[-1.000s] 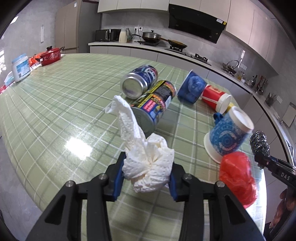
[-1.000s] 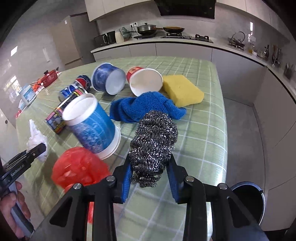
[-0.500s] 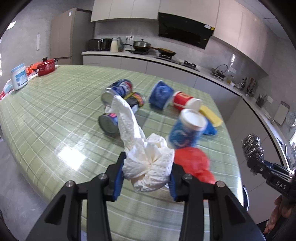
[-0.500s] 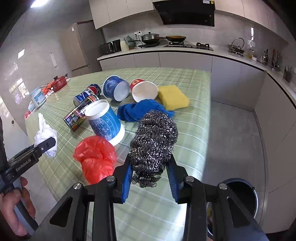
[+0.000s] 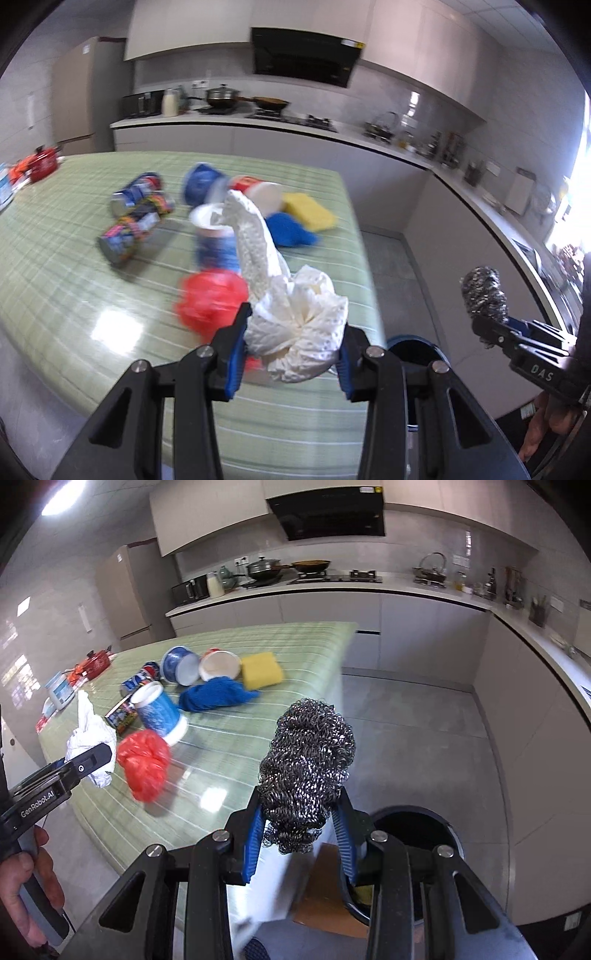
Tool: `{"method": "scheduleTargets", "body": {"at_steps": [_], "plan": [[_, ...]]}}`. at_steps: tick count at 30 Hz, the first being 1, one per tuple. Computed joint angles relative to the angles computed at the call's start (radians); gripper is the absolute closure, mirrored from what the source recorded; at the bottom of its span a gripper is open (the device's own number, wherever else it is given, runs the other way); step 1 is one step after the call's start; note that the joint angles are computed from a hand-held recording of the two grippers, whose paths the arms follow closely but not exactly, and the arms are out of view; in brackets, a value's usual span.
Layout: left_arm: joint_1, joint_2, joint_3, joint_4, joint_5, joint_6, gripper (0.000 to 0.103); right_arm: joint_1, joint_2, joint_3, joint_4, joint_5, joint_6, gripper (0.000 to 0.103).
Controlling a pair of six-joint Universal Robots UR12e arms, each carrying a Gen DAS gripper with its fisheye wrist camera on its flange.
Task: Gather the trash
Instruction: 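Carry steel wool and tissue over the black bin with both tools, then open both tools to drop steel wool and tissue into the bin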
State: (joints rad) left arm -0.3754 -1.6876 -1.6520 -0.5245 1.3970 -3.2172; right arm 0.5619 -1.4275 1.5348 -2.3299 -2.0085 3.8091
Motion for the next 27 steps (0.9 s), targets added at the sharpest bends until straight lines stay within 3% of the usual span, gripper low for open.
{"method": "scheduleTargets", "body": {"at_steps": [14,27], "plan": [[-0.132,-0.048,0.034,-0.068,-0.071,0.059,0.062,-0.028,-0.190,0.226,0.062,-0.020,0.100,0.065],[-0.222,-0.114,0.065,-0.156,-0.033,0.012,0.062,-0.103,-0.252,0.365,0.020,0.101,0.014,0.065]]}}
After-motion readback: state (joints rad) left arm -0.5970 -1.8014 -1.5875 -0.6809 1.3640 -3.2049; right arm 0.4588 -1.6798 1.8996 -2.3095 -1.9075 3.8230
